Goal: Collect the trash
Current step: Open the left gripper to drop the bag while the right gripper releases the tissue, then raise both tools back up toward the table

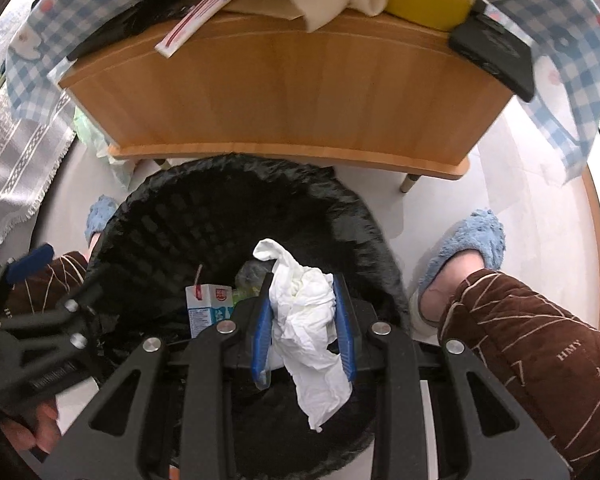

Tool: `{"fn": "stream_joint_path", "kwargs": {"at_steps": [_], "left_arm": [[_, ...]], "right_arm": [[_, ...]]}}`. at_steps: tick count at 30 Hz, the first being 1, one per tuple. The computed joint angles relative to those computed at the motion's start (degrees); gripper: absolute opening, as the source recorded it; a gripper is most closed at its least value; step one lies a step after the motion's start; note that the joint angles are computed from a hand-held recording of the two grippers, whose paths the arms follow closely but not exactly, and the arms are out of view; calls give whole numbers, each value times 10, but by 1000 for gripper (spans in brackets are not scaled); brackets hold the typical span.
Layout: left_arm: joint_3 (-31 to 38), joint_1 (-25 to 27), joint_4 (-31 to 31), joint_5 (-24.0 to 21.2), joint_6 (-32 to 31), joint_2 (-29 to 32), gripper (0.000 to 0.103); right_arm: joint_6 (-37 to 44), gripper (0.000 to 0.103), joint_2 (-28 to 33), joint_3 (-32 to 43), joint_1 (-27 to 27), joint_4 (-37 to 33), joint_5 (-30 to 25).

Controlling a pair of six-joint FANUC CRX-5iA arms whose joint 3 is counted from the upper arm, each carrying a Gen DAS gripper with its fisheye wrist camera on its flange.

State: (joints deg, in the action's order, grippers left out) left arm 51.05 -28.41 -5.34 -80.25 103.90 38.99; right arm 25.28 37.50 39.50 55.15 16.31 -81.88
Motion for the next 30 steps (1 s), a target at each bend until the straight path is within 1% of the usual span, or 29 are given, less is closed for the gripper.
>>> {"fn": "stream_joint_path", "kwargs": {"at_steps": [7, 11, 13, 15, 16, 17, 19, 21, 24, 26, 29, 30], "left_arm": [[-21, 15, 8, 10, 7, -12, 97], [-18, 13, 2, 6, 6, -11, 97], [-8, 10, -3, -3, 5, -5, 97], [-6, 11, -3, -5, 6, -3, 97], [-4, 10, -6, -8, 6, -2, 97], [-2, 10, -8, -9, 7, -1, 97], [4, 9, -11, -14, 11, 2, 97], [11, 9, -16, -19, 12, 5, 97], [25, 8, -22, -27, 14, 11, 97], [39, 9, -24, -35, 17, 16, 97], [74, 11, -21, -53, 19, 30, 97], [86, 11, -21, -60, 20, 35, 97]], "right_arm": [[17, 27, 30, 37, 0, -20, -8], [28, 31, 44, 56, 3, -17, -18], [26, 37, 44, 56, 3, -18, -16], [26, 48, 45, 57, 4, -15, -19], [24, 51, 46, 58, 4, -13, -20], [22, 56, 46, 58, 5, -11, -21], [19, 60, 49, 62, 5, -7, -26], [18, 69, 49, 63, 5, -6, -27], [17, 78, 49, 64, 5, 3, -32], [16, 82, 54, 72, 4, 15, -49], [1, 83, 53, 81, -1, 34, -70], [-6, 86, 47, 77, -3, 39, -67]]}}
